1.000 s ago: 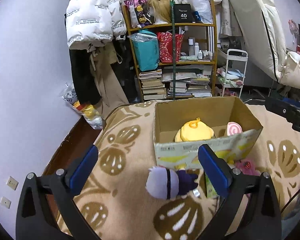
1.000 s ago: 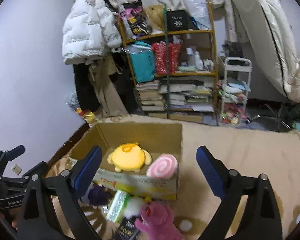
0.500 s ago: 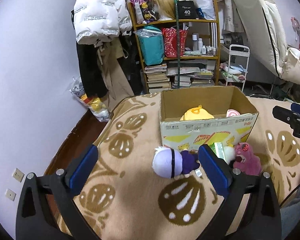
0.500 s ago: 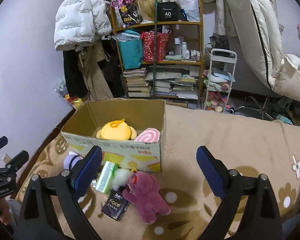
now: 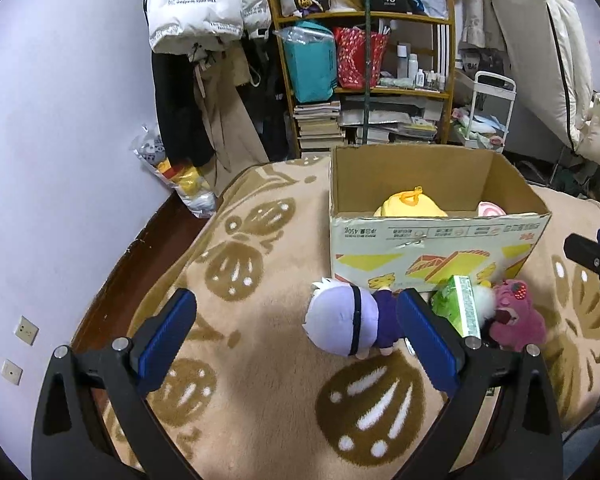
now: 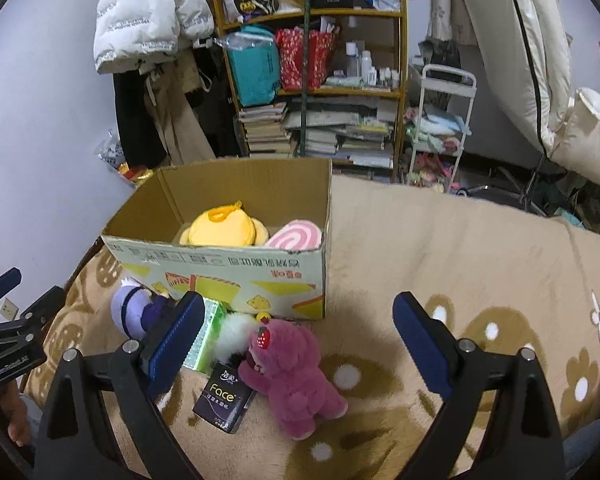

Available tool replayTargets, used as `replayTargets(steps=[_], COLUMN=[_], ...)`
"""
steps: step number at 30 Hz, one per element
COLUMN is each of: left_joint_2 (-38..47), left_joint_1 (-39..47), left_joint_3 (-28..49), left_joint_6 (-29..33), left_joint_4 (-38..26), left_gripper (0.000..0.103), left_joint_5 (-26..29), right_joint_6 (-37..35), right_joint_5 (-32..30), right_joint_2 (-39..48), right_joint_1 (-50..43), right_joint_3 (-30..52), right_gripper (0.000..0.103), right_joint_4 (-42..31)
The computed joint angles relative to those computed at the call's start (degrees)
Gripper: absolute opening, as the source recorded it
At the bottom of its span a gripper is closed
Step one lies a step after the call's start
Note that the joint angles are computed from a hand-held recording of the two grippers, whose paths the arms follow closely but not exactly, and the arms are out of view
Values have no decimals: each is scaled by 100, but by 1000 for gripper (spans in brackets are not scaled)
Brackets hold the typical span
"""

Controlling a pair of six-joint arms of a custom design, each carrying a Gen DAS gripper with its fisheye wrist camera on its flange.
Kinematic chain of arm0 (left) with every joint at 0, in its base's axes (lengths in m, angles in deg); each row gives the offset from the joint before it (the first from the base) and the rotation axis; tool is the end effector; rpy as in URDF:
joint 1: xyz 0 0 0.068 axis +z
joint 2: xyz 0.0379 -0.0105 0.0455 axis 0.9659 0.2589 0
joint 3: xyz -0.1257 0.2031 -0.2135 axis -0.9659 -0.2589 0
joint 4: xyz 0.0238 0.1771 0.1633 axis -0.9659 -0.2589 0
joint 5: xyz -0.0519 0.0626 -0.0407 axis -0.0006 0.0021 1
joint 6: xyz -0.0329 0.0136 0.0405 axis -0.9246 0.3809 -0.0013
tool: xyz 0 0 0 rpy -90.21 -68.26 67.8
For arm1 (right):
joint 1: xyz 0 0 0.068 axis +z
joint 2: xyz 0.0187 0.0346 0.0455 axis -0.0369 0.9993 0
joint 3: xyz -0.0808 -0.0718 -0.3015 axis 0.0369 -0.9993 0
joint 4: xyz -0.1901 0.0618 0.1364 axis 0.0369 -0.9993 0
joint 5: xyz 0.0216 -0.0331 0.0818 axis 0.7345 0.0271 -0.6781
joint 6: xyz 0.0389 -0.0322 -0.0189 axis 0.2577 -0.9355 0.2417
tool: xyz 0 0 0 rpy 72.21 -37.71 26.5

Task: Organize soft objects
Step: 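Move both tools back down toward the remaining toys beside the box, then grasp the white-haired doll with the left tool while the right tool grasps the pink bear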

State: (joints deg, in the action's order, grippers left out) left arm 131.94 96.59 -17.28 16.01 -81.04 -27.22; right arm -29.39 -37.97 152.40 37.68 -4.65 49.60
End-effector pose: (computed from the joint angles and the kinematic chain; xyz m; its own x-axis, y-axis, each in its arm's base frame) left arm 0.2913 0.0989 0.2890 -0.6121 0.3512 -0.7085 0.3749 0.9177 0.1311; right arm 0.1905 0.1336 0.2769 -0.6589 0.3360 -0.6730 0.3450 0.9300 0.1266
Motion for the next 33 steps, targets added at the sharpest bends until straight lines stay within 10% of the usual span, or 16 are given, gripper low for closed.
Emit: replayTargets(steps=[33], left_joint_2=[1418], left_joint_1=[-778], left_joint_3=[-458], left_joint_6=[-134], left_joint_4=[1104], left_gripper=[100], left_joint_5=[-936], right_joint_6=[-82], right_joint_5=[-1999], right_joint_2=[1635], right_joint_1=[-995], right_joint_3=[-46], right_gripper=[99], right_joint_4=[414])
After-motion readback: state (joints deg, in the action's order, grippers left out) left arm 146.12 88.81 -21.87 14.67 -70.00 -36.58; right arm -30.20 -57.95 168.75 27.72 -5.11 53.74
